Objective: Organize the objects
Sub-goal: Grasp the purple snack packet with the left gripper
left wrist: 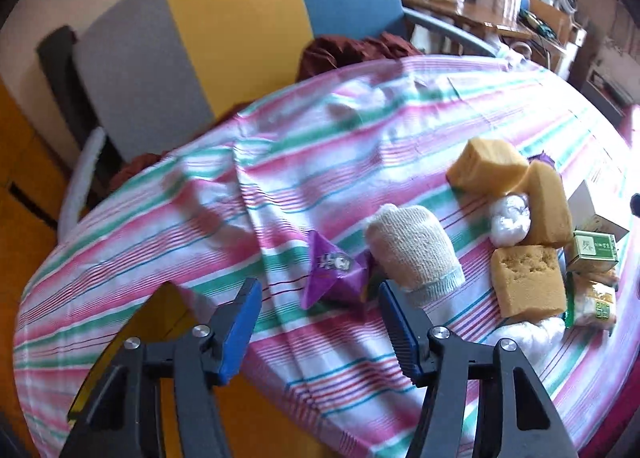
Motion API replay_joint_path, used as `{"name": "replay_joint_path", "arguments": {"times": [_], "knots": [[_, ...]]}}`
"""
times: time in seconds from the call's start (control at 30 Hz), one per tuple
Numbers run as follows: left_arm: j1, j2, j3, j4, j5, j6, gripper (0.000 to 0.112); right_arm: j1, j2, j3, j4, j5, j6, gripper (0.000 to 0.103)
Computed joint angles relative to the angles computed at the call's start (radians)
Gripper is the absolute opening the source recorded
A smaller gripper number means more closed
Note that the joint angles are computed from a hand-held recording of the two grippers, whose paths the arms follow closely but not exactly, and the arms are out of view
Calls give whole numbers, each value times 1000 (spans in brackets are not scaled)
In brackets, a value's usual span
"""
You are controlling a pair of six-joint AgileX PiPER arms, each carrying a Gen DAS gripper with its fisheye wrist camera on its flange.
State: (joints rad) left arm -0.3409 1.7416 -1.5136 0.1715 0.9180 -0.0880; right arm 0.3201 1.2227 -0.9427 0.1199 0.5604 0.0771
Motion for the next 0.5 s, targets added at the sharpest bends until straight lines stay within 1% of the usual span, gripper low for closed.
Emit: {"name": "replay_joint_path", "arguments": {"times": [0.1, 0.23, 0.3, 0.33, 0.37, 0.4, 0.5], "knots": [[3, 62, -51, -20, 26, 38, 62, -7, 1, -1, 9, 6, -6, 101], [9, 112, -92, -43, 47, 60, 62, -16, 6, -4, 15, 10, -8, 101], [12, 141, -111, -59, 59, 67, 57, -18, 8, -5, 14, 11, -6, 101], [15, 152, -119, -77, 68, 77, 46, -18, 9, -6, 11, 13, -3, 101], [18, 166, -127, -88, 75, 82, 41, -18, 10, -5, 8, 12, -2, 101], [9, 156, -108, -66, 52, 56, 40, -15, 11, -5, -3, 12, 10, 101], [10, 105, -49, -103, -2, 60, 39, -14, 11, -3, -25, 10, 33, 101]]}}
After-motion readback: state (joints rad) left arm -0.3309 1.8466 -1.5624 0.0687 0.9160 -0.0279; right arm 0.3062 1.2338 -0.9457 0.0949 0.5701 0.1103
